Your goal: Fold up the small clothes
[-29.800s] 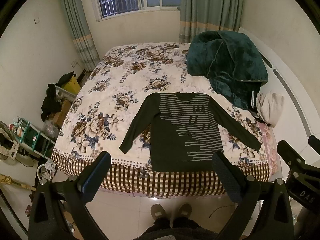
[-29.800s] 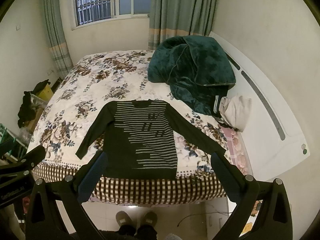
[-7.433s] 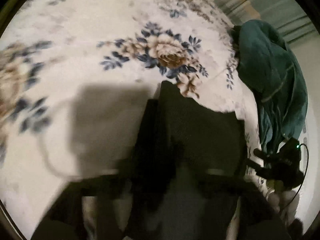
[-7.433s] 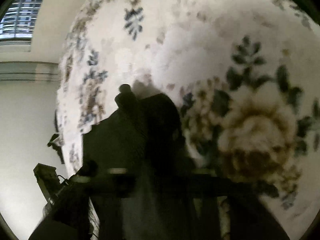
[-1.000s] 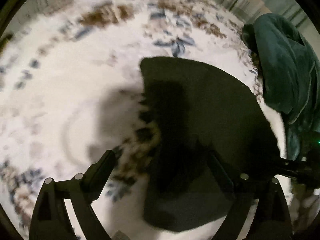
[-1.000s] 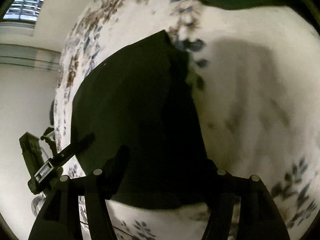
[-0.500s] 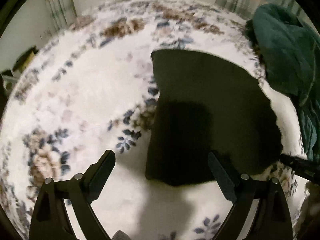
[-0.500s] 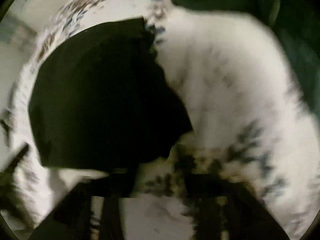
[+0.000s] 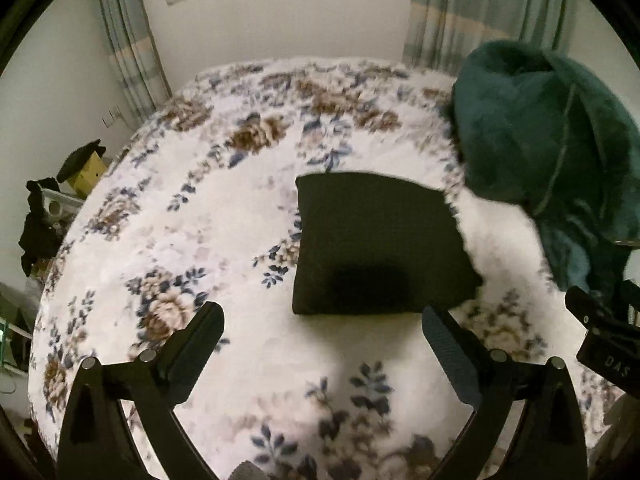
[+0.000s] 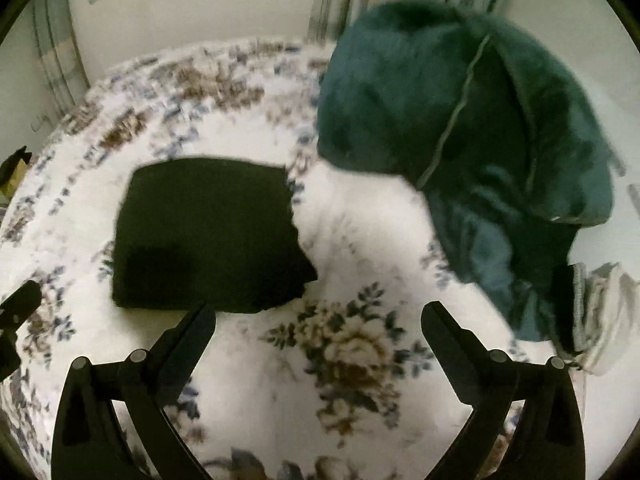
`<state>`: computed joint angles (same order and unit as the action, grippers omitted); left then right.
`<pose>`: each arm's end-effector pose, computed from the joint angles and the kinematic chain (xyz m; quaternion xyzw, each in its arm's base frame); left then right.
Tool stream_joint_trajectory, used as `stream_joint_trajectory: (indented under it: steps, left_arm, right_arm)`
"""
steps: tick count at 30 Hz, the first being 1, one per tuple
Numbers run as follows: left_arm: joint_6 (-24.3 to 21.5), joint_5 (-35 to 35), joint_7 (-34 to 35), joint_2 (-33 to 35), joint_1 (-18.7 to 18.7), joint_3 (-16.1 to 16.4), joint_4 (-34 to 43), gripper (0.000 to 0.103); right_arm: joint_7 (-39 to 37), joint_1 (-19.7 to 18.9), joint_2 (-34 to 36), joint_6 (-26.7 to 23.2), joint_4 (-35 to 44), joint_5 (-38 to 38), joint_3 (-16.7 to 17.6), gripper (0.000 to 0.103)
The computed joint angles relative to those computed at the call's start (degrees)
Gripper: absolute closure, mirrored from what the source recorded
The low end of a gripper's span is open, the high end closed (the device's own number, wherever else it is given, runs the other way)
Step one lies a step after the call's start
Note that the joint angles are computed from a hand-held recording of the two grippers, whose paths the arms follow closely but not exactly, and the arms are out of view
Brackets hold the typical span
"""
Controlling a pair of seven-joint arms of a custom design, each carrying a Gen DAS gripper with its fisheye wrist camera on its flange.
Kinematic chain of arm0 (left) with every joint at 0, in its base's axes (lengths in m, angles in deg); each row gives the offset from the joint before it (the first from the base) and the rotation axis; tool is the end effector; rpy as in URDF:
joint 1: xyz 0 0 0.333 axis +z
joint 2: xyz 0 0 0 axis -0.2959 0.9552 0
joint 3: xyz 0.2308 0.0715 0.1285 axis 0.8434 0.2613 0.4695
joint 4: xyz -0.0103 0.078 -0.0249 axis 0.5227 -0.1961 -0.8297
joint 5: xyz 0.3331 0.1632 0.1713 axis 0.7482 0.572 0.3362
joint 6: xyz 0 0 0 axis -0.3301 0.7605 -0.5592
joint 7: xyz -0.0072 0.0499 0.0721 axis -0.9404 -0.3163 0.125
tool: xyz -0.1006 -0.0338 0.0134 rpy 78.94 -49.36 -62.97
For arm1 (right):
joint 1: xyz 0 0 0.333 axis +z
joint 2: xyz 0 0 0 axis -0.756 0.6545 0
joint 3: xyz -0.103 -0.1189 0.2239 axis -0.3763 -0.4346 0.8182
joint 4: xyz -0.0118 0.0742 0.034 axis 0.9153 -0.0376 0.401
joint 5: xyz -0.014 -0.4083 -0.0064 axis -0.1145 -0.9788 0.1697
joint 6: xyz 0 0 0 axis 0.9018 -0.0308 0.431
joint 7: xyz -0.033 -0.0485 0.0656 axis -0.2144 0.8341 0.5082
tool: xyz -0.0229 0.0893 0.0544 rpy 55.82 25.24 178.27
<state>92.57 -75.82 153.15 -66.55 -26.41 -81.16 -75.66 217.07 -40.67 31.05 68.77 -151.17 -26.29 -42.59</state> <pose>0.5582 -0.2077 0.6449 -0.6059 0.7387 -0.2251 0.1911 0.5827 0.0781 0.5963 -0.5452 0.7959 -0.2512 0.0786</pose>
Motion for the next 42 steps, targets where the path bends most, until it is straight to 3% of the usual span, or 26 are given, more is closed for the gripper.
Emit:
stream_joint_trajectory:
  steps: [8, 16, 22, 29, 35, 42]
  left_arm:
    - [-5.86, -1.74, 1.70, -17.34, -0.75, -0.16, -5.14, 0.002]
    - [-13.51, -3.71, 2.33, -26.21, -1.09, -0.77, -1.38, 0.002]
    - [-16.89, -4.65, 1.27, -29.35, -0.96, -1.13, 2.38, 0.002]
    - [-17.32, -4.79, 1.13, -32.93, -0.74, -1.10, 3.01, 0.002]
    - [-18.27, -5.35, 0.32, -34.98, -0.55, -1.01, 2.28, 0.002]
    - [-18.00, -4.61, -0.23, -36.52, 0.05, -1.21, 1.52, 0.000]
  right_arm:
    - [-0.23, 1.06, -16.41, -10.99, 0.17, -3.55, 5.50, 0.000]
    - [-1.06, 0.21, -24.47, -24.87, 10.92, -4.06, 12.33, 0.000]
    - [-3.89, -1.60, -23.57, -33.86, 24.54, -5.92, 18.19, 0.000]
    - [-6.64, -5.92, -19.40, -41.69, 40.48, -9.10, 25.95, 0.000]
    - [-8.83, -10.26, -16.97, -44.79, 48.51, -9.87, 31.40, 0.000]
    - [-9.79, -13.46, -16.80, -45.38, 50.49, -7.17, 32.73, 0.000]
